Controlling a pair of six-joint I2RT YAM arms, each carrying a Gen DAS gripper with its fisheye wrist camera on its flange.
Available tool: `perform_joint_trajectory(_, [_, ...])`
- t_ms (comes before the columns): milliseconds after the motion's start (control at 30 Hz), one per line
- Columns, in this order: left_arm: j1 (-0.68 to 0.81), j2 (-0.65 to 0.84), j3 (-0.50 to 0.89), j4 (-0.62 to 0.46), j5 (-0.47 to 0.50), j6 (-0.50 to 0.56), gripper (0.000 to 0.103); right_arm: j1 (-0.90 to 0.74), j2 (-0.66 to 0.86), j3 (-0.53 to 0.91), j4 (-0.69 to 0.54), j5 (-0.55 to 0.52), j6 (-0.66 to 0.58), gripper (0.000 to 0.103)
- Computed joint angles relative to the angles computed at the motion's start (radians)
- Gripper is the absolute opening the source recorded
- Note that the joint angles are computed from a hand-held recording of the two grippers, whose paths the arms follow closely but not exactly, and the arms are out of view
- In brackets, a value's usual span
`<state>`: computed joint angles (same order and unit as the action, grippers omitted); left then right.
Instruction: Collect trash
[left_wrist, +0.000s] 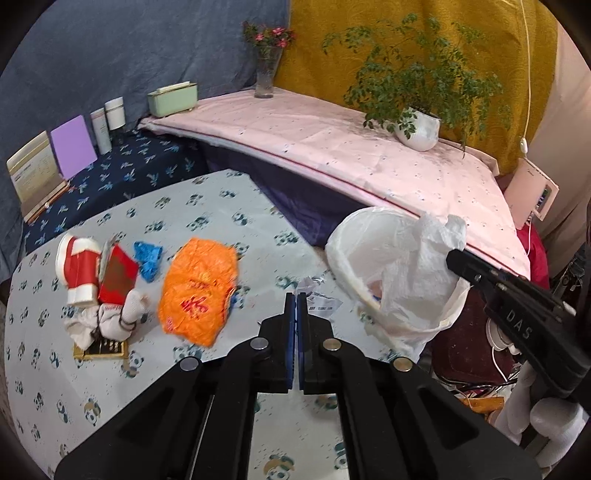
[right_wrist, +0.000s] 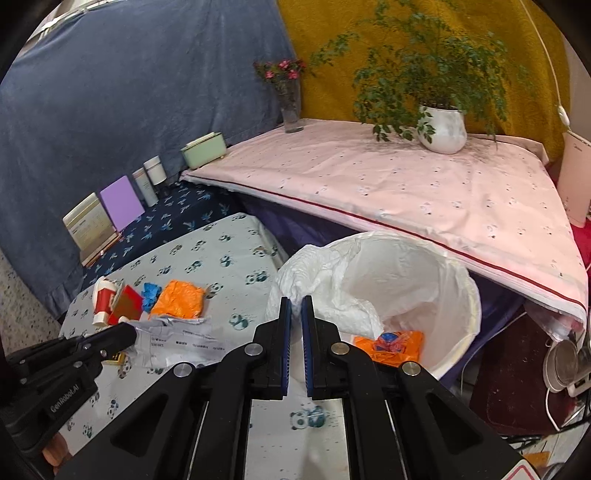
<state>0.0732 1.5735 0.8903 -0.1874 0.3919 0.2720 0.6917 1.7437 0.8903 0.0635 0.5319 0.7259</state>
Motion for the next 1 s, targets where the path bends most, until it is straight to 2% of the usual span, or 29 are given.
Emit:
perform_joint_trajectory(200, [-0.106, 0.011, 0.059, 0.01, -0.025, -0.05, 0.0, -0.045, -0.066, -0.076, 0.02, 0.01, 0.007, 0.006])
perform_joint_trajectory(433, [-0.222, 0.1, 0.154, 0.009, -0.056, -0.094, 0.0, -0.106, -0.114, -0.144, 0.037, 0.007, 0.007, 0.006])
perform_joint_trajectory(733, [-0.315, 0.239, 0.277, -0.002, -0.089, -0.127, 0.001, -0.199, -0.072, -0.133, 0.064, -0.042, -0.026, 0.006])
perform_joint_trajectory(800, [-0.323, 0.269, 0.306, -0.018, -0.083, -0.133, 0.003, -0.215, -0.059, -0.127, 0.068, -0.061, -0.023, 0.009])
perform_joint_trajectory(833, [-0.323, 0.284, 0.32, -0.024, -0.072, -0.139, 0.006, -0.219, -0.055, -0.127, 0.073, -0.062, -0.018, 0.011])
perform_joint_trajectory(900, [-0.324, 0.29, 0.319, -0.008, -0.08, -0.144, 0.023, -0.226, -0.047, -0.123, 0.078, -0.073, -0.016, 0.015])
perform_joint_trajectory(933, [-0.322, 0.287, 0.311, 0.004, -0.086, -0.143, 0.038, -0.227, -0.043, -0.119, 0.077, -0.07, -0.018, 0.02])
perform_joint_trajectory(967, [-0.321, 0.282, 0.301, 0.018, -0.098, -0.145, 0.046, -0.226, -0.043, -0.117, 0.076, -0.064, -0.018, 0.023])
perform_joint_trajectory(1000, [-0.316, 0.277, 0.295, 0.025, -0.101, -0.145, 0.046, -0.227, -0.043, -0.115, 0.077, -0.063, -0.021, 0.027])
